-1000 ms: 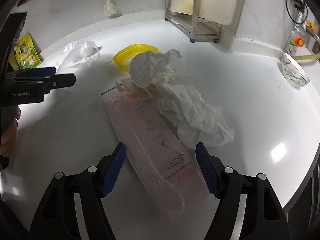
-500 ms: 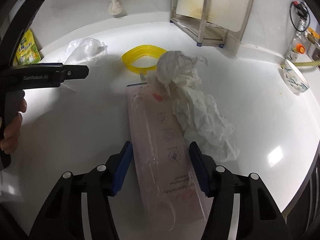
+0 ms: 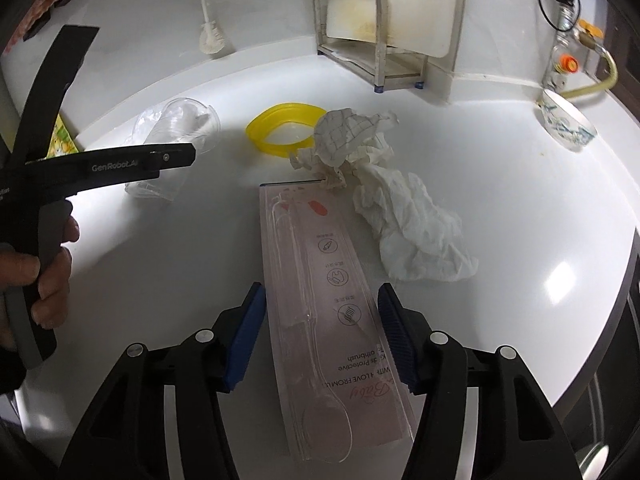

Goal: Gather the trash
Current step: 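Carry the clear container and pink package over the grey bin with both tools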

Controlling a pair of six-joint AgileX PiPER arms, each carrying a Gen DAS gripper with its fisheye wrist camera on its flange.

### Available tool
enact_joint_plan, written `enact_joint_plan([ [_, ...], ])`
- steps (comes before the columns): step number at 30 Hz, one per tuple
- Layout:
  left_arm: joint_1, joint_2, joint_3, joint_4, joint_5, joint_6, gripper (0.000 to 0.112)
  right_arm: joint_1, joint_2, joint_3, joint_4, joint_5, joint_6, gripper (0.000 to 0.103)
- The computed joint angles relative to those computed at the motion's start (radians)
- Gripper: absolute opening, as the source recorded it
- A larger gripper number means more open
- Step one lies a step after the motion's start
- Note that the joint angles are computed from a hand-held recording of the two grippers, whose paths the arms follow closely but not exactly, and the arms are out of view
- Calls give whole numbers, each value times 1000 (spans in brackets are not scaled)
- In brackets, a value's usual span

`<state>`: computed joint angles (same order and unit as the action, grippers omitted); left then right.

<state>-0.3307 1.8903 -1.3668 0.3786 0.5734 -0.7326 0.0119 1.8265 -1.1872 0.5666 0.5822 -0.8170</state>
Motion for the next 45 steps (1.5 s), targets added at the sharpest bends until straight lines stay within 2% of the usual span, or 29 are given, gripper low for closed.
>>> enact_joint_plan([
  [12, -35, -169, 159, 61, 10, 7, 71, 0, -124, 142, -6, -43, 82, 56],
  [19, -75, -286, 256, 63, 23, -11, 71, -9, -224, 238, 13, -47, 69, 56],
  [28, -193, -414, 340, 137, 77, -128, 71, -60, -408, 373, 81, -19, -13, 56],
  [35, -381, -484, 354, 253, 203, -328, 71, -194, -554, 457, 133, 93, -148, 56],
  [40, -544, -494, 326, 325, 329, -489, 71, -385, -619, 488, 192, 249, -322, 56],
  [45, -731, -473, 281, 360, 484, -646, 71, -644, -652, 503, 222, 445, -522, 56],
])
